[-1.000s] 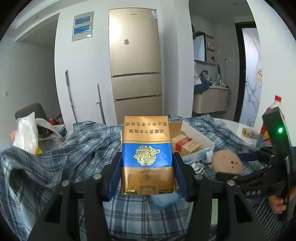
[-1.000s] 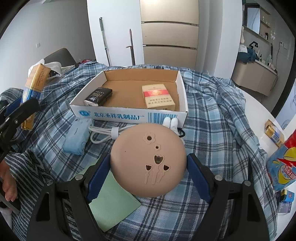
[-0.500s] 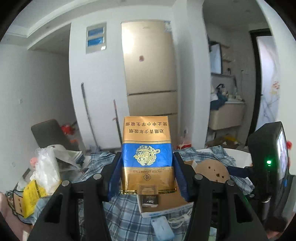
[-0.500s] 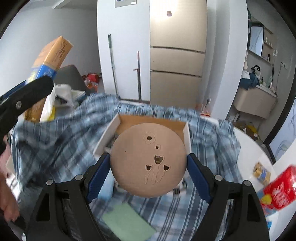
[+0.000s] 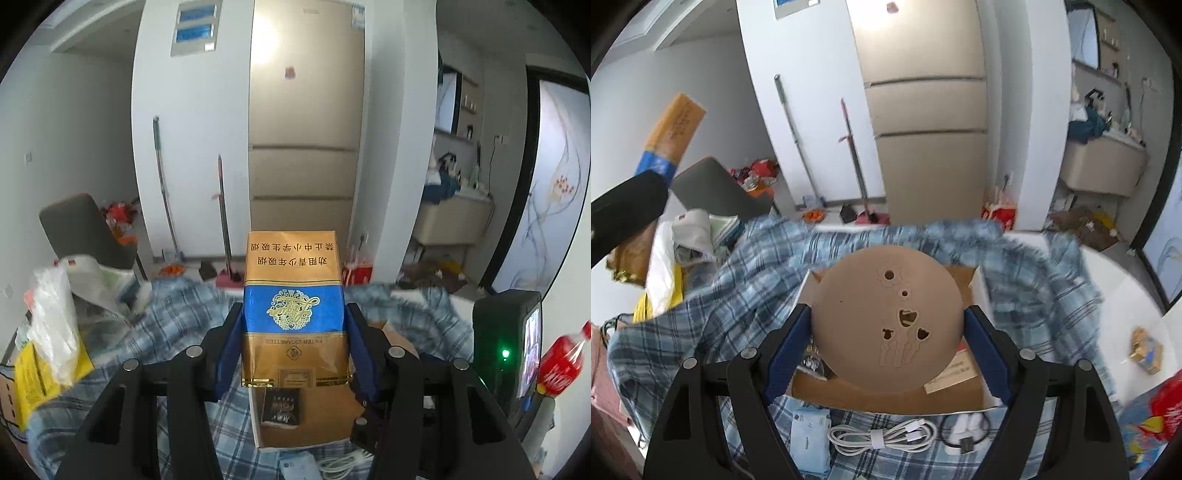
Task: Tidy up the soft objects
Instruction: 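Lower the coaster into the box with the right gripper while the left holds the gold pack above it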
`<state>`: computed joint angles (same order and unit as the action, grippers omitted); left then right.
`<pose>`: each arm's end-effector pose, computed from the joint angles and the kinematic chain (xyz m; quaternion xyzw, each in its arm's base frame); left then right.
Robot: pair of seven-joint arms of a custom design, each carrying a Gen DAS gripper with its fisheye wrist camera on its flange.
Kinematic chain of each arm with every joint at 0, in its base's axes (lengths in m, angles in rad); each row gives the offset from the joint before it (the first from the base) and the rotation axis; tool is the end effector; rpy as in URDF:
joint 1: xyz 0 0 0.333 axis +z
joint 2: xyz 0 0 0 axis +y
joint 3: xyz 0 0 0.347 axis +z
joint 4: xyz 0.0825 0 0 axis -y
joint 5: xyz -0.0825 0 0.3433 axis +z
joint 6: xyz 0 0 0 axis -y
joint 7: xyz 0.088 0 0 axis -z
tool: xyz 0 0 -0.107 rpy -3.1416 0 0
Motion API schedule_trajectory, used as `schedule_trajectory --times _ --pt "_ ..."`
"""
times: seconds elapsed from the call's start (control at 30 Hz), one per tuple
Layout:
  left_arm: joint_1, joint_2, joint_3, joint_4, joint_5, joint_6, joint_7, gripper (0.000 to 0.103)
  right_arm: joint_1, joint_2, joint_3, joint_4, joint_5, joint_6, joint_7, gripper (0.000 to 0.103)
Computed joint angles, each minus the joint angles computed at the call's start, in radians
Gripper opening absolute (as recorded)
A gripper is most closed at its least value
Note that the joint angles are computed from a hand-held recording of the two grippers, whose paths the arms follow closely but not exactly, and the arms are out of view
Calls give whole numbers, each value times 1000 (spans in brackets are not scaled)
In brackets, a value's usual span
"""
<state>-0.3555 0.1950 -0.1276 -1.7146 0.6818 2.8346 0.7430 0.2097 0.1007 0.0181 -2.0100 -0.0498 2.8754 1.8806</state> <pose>0.5499 -0.3155 0.6179 -0.5576 0.6780 -0.3914 0.2759 0.5756 0.1359 0.5479 -0.6427 0.6690 -0.1966 0.3173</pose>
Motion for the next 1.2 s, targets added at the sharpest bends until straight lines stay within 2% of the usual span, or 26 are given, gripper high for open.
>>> schedule_trajectory --times 0.07,0.13,0.23,0.37,0.47,0.57,0.77,1.0,1.2 --pt "25 34 -29 10 -90 -14 79 55 -23 24 32 4 116 -24 -101 82" --pt "31 47 -31 1 -141 -10 117 55 -38 44 50 11 202 -57 -178 82" --pt "-16 62 28 9 -62 -42 46 55 -21 63 42 13 195 -62 -198 82" --pt "-7 87 33 28 -84 -70 39 55 -40 106 78 44 306 -108 -299 82" --pt "-17 90 47 35 -44 -88 16 55 -8 130 44 53 248 -118 -256 82" --pt "-25 93 53 43 -8 -110 -9 55 -10 152 46 70 240 -150 -265 82" --pt "-9 107 30 54 -47 -129 31 55 -7 165 23 76 199 -174 -211 82" --pt "-8 116 28 67 -71 -146 48 55 14 167 0 79 110 -164 -136 83" --pt "-3 112 29 58 -81 -125 52 55 6 149 10 64 108 -131 -138 87"
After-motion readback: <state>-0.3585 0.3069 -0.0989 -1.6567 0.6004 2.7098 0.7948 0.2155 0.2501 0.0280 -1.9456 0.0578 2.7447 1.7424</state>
